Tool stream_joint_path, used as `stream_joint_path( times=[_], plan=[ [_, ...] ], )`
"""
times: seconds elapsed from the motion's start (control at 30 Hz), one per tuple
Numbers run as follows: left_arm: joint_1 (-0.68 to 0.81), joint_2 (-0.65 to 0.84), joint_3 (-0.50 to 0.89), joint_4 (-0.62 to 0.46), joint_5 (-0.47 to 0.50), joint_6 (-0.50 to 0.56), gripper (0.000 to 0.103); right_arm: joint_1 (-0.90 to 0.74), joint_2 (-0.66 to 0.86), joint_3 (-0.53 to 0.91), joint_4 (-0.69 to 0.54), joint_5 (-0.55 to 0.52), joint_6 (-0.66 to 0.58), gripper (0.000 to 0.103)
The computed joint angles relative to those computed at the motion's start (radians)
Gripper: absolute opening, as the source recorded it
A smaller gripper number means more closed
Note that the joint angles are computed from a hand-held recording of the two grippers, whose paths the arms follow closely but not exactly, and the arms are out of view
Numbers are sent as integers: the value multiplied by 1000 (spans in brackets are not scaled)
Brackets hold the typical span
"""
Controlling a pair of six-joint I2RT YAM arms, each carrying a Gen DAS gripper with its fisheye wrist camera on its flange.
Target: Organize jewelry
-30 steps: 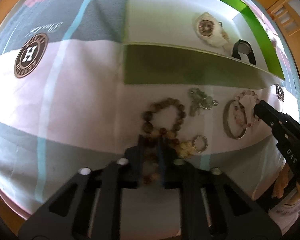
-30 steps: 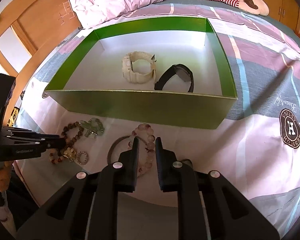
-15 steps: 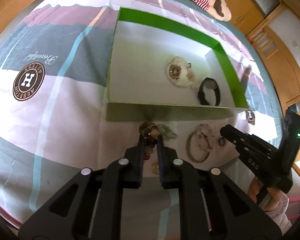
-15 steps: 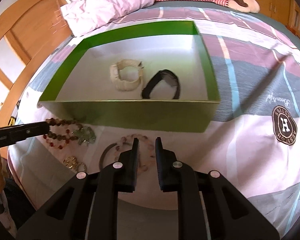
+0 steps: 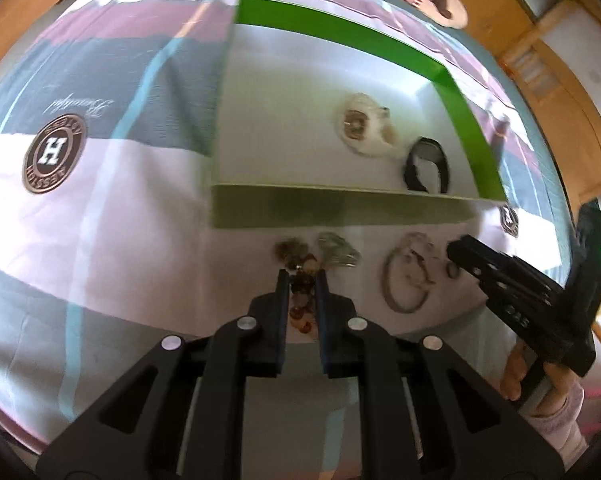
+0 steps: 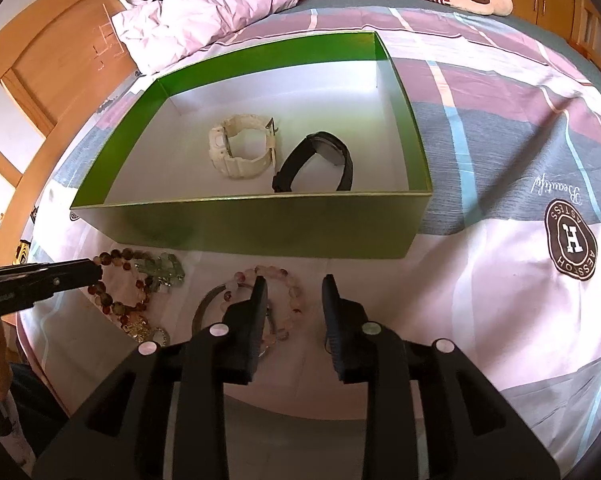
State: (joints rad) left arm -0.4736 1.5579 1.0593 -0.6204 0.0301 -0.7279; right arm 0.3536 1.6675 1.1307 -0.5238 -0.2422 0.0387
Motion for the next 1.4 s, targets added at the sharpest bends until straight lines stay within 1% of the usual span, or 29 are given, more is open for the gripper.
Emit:
stream_joint_path(
  times=[0.13,0.23,0.4,0.57,0.6,0.63,0.67,0.7,0.83,0.93,1.03,1.17,1.27,1.33,1.4],
  plan=[
    [-4,-1,10,-13,-18,-4,13,12,-5,-2,-2,-1,-15,29],
    [-3,21,30,-61,-68,-16,14,25,5,2,-6,45,-19,30],
    [50,73,38,-134,-43,-53,20,13,53,17,-7,39,1,30],
    [64,83,35,-137,-34,-64,28,29,90,20,10,7,-20,30],
    [63,81,35,-136,-36,-64,32,34,91,13,22,2,-29,27],
    [62,78,34,-134,-37,-63,33,37,93,15,24,-8,-37,18],
    [62,76,34,-133,-38,-64,33,38,92,17,18,-18,-46,12],
    [63,74,33,-132,-38,-64,33,40,87,17,13,-25,-48,7],
    [70,60,24,-131,-37,-66,33,57,30,-4,27,5,-54,7],
    [69,56,18,-134,-38,-65,33,49,-2,-12,32,-5,-49,7],
    [63,64,24,-134,-36,-62,33,38,-3,-5,23,-13,-44,7],
    [52,40,15,-106,-26,-49,33,26,9,1,11,-18,-42,8],
    [36,65,35,-119,-14,-38,33,26,8,4,8,-18,-45,8],
    [30,84,39,-120,9,-36,32,27,6,1,8,-17,-45,8],
    [25,102,45,-126,21,-36,27,24,7,-1,8,-18,-48,8]
  ],
)
